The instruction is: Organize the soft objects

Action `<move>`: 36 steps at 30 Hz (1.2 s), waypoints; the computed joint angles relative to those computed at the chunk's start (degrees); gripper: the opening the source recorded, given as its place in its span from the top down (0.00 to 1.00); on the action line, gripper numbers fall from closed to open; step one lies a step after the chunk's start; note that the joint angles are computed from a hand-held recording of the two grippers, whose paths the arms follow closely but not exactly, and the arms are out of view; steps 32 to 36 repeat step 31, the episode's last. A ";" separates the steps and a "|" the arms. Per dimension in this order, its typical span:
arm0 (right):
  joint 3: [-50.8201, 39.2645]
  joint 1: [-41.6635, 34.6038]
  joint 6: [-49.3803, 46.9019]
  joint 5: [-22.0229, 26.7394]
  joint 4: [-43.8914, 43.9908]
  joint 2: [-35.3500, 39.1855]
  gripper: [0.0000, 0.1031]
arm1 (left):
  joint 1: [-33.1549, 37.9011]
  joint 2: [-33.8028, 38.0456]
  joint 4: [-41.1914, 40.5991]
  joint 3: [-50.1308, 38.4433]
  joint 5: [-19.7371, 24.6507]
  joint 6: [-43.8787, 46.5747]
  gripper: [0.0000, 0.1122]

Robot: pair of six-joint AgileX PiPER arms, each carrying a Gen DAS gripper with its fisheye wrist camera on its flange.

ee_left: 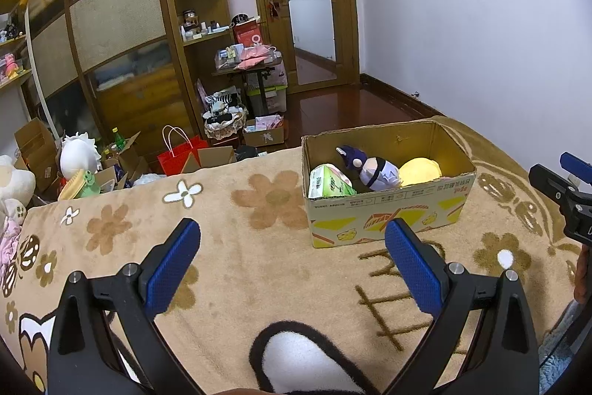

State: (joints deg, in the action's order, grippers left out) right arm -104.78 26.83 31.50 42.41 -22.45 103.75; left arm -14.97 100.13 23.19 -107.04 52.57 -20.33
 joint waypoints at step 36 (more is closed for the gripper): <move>0.41 -0.39 -0.11 -0.83 -0.11 0.05 0.00 | -0.18 -1.37 1.29 2.12 -1.27 -0.21 0.12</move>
